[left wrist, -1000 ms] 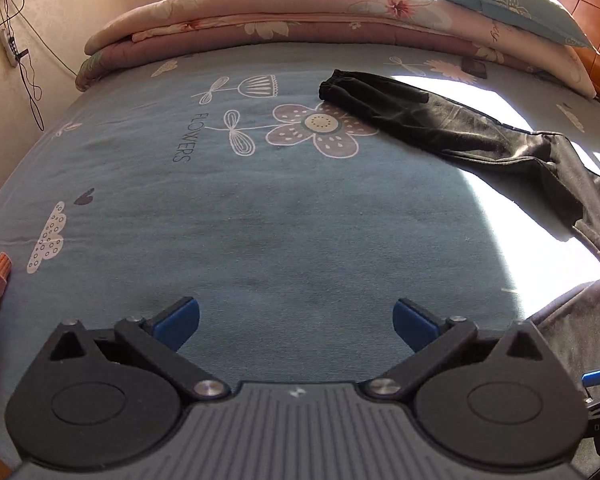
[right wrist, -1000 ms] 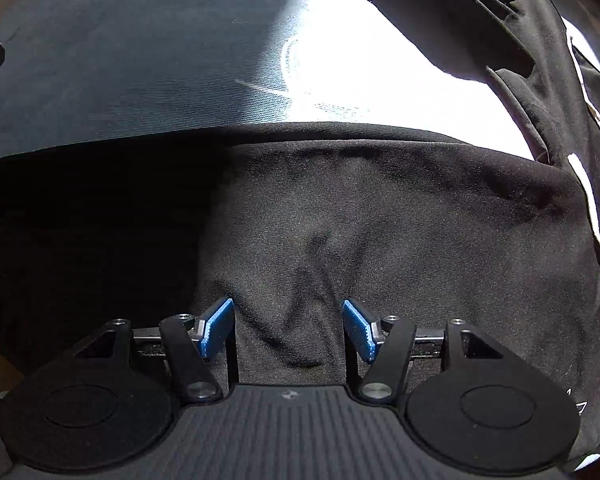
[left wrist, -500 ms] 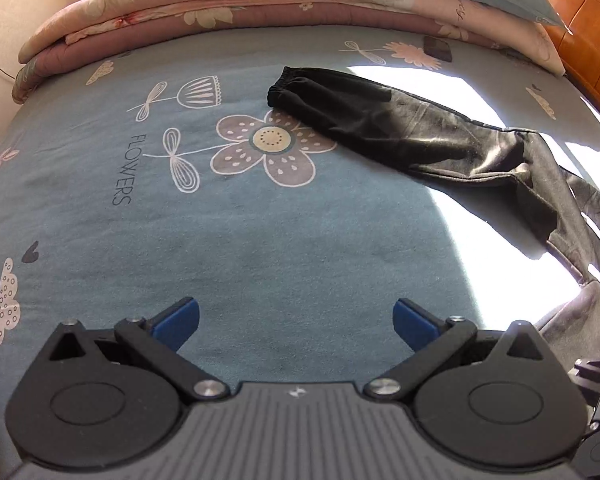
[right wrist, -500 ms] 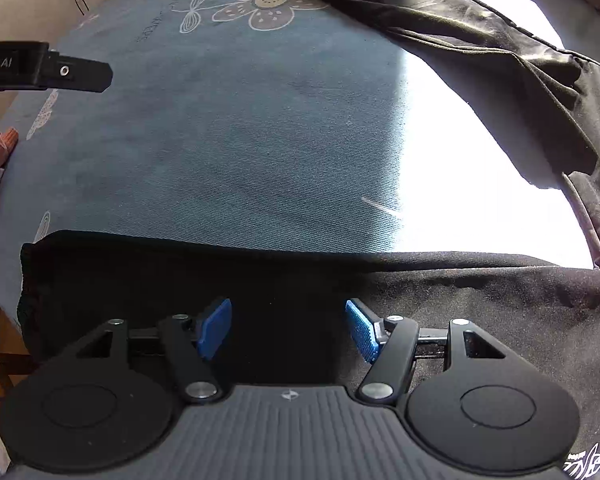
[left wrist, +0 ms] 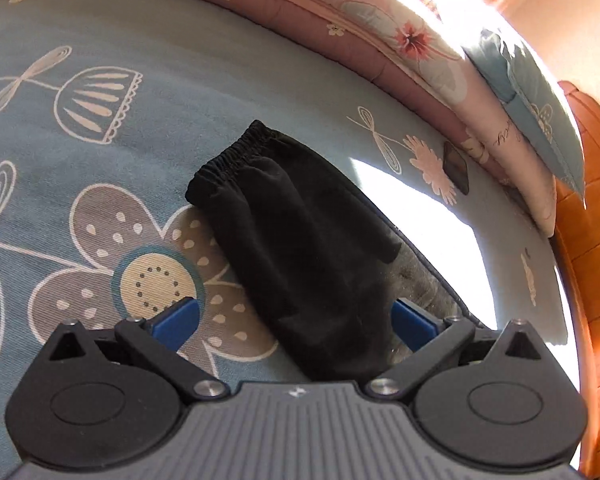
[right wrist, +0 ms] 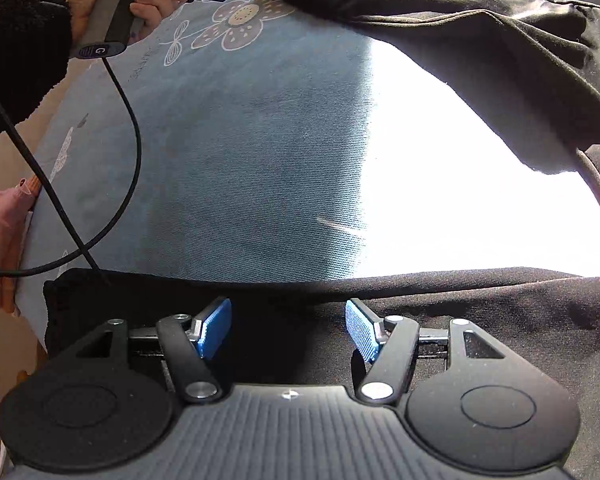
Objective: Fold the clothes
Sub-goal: 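Move the open left gripper toward the folded sweatpants waistband, then grasp the elastic sweatpants waistband with the left gripper and lift it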
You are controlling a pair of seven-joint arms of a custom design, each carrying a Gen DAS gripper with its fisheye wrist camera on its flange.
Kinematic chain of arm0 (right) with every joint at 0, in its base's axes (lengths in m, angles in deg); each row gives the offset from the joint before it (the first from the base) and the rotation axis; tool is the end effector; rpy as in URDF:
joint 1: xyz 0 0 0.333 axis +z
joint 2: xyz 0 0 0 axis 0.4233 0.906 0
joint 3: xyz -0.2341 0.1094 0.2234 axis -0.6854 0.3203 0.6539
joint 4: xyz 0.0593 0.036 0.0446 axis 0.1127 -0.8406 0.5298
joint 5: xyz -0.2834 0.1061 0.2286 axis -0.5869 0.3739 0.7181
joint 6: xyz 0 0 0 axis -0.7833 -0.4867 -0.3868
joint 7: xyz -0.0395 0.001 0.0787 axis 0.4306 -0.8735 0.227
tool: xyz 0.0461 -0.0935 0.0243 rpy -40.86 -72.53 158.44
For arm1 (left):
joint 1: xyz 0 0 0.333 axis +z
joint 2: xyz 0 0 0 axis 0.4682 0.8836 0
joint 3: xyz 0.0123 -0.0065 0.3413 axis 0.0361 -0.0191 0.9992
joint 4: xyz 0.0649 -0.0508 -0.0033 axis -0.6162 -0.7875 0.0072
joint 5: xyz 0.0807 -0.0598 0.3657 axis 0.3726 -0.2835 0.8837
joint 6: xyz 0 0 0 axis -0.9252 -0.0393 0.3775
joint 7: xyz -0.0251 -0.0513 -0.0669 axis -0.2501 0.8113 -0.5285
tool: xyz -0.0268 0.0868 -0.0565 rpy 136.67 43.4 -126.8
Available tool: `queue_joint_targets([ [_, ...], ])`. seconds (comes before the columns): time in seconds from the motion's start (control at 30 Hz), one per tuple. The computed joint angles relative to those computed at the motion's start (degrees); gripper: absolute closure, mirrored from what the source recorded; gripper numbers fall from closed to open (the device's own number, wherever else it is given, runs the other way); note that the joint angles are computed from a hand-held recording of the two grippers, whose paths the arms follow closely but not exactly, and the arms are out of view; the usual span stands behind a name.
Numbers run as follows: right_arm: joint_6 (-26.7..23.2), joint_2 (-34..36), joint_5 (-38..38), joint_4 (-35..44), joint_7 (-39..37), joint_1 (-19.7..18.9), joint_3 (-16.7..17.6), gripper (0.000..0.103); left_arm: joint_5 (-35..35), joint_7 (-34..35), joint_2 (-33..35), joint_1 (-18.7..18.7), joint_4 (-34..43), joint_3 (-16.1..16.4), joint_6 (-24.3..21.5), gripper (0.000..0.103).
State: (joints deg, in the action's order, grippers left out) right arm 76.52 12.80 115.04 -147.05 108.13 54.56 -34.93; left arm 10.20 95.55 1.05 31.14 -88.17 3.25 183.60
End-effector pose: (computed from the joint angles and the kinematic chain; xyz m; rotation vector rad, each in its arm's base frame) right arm 0.2736 0.2249 0.4898 -2.0271 1.6713 0.1867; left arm 0.5957 -0.0281 0.5189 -2.2620 1.8564 -1.1250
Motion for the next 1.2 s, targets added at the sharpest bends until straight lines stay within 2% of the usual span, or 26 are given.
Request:
queue_joint_targets([
  [0.03,0.10,0.43,-0.12,0.30,0.25,-0.28,-0.01,0.035,-3.51,-0.80,2.43,0.44,1.76,0.14,-0.28,0.007],
  [0.1,0.31,1.25,-0.26,0.88,0.81,-0.77,-0.09,0.035,-6.12,-2.17,6.04,1.26,3.52,-0.43,2.18,0.010],
  [0.2,0.69,1.83,0.85,1.31,1.76,-1.06,-0.78,0.035,-12.76,2.48,8.68,3.52,5.11,-2.90,4.41,0.012],
  [0.37,2.02,5.24,1.47,3.61,2.32,-2.11,-1.35,0.035,-13.31,6.45,13.50,4.90,10.49,-5.32,5.86,0.010],
  [0.4,2.82,6.41,1.46,4.31,2.45,-2.34,-1.25,0.035,-13.91,7.92,14.43,5.52,11.52,-6.11,5.93,0.008],
  [0.43,3.22,6.51,1.25,4.47,3.06,-2.66,-1.02,0.035,-14.57,9.48,15.35,6.11,12.54,-6.89,5.95,0.001],
  [0.6,5.09,7.60,0.87,4.72,4.31,-3.04,-0.80,0.035,-10.65,13.62,14.74,6.04,11.31,-8.39,8.93,0.003],
  [0.63,5.55,7.80,0.98,4.38,4.63,-2.91,-0.69,0.035,-8.69,12.24,14.22,5.44,10.70,-7.90,9.62,0.006],
  [0.7,5.53,7.76,0.77,4.17,5.25,-2.98,-0.85,0.035,-3.48,8.07,13.42,4.12,9.90,-6.62,10.51,0.020],
  [0.77,5.43,7.76,-0.24,4.32,5.76,-3.32,-0.67,0.035,6.75,-0.55,13.13,1.94,10.54,-3.77,9.18,0.053],
  [0.83,4.88,7.57,-1.43,4.52,6.17,-3.70,-0.61,0.035,15.66,-7.46,13.10,0.57,11.99,-1.71,6.37,0.078],
  [0.87,4.82,7.46,-1.73,4.54,6.37,-3.84,-0.67,0.035,16.56,-8.23,12.97,1.14,12.53,-2.16,5.19,0.081],
  [0.93,4.68,7.27,-2.26,4.61,6.77,-4.14,-0.77,0.035,19.91,-10.18,11.41,1.35,12.28,-2.54,4.45,0.081],
  [1.1,4.29,6.29,-3.68,5.01,7.25,-4.61,-0.68,0.035,29.02,-14.95,7.07,0.09,12.05,-1.89,3.16,0.081],
  [1.2,4.66,5.49,-3.80,4.77,7.36,-4.39,-0.59,0.035,32.78,-18.35,5.76,-0.38,13.82,-1.10,0.22,0.081],
])
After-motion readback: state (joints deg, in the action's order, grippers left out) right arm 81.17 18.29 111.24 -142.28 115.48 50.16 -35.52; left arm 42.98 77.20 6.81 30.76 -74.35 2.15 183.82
